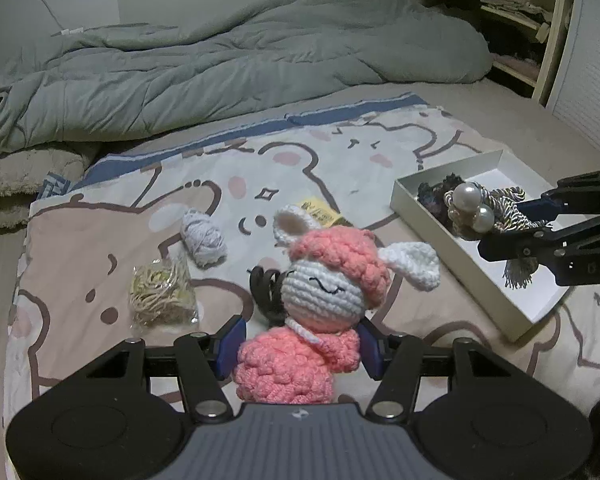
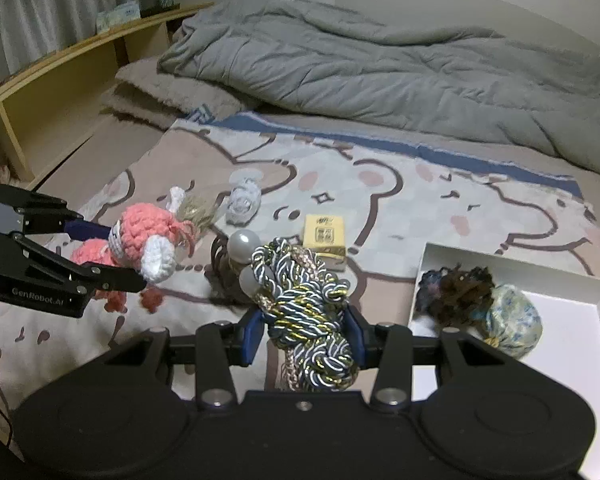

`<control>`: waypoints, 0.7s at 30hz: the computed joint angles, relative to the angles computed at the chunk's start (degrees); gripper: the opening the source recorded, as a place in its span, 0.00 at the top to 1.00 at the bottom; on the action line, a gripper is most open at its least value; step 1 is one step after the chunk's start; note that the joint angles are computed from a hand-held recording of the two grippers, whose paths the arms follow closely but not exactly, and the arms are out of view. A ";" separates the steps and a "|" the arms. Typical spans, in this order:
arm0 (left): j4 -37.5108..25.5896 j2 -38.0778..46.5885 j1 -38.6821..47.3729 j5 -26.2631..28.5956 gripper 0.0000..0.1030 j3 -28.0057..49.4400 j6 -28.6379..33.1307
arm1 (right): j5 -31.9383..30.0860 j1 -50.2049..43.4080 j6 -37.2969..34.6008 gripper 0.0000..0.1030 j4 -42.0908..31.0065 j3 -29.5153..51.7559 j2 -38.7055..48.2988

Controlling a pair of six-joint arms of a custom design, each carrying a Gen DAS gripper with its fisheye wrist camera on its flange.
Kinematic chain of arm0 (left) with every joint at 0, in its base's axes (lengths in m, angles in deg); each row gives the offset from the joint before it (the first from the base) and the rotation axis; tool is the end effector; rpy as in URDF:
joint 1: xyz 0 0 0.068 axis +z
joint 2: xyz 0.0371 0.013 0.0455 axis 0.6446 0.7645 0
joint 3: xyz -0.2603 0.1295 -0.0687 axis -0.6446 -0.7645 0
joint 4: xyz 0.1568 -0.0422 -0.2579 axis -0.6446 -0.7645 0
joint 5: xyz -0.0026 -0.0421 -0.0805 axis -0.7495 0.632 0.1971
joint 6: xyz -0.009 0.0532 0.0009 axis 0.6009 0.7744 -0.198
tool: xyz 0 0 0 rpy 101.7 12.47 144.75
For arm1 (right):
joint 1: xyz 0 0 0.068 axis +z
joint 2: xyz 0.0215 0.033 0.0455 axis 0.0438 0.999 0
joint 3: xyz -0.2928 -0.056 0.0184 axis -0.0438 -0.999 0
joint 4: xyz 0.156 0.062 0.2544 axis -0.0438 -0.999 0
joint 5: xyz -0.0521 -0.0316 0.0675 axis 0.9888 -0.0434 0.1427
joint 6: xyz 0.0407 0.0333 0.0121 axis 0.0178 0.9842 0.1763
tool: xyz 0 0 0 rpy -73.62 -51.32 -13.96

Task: Organize objects
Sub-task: 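Carry the bunny and braided cord over the white box lid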

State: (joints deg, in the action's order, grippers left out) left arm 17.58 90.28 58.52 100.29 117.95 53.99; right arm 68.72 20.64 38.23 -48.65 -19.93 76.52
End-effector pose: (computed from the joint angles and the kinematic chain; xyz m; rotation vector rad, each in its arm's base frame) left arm 0.2531 0.0701 0.1474 0.3848 2.4238 -0.1300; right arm 0.2643 0.0937 0.1395 -0.5876 2.3219 0.3302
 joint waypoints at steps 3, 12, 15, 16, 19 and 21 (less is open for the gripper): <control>0.80 -0.08 -1.36 -0.39 0.43 0.26 -2.03 | -1.01 -1.29 0.23 0.57 0.22 -0.25 -1.23; 3.82 0.56 -7.66 -2.80 0.43 1.98 -9.37 | -3.11 -7.16 0.40 0.57 1.22 -0.07 -3.83; 4.95 0.84 -10.41 -3.62 0.43 2.70 -12.26 | -3.94 -9.78 1.00 0.57 1.69 0.32 -3.76; 5.34 0.95 -11.39 -3.89 0.43 2.94 -13.20 | -4.15 -10.69 1.22 0.57 1.89 0.45 -3.65; 6.48 1.60 -14.47 -4.76 0.43 3.67 -15.99 | -4.58 -13.32 1.28 0.57 2.35 0.78 -3.36; 7.24 2.35 -16.47 -5.35 0.43 4.29 -17.82 | -4.90 -15.05 1.23 0.57 2.65 1.02 -3.11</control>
State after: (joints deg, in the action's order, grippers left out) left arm 24.82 92.63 42.05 94.94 122.24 36.16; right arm 63.83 5.59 39.45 -46.00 -18.91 73.41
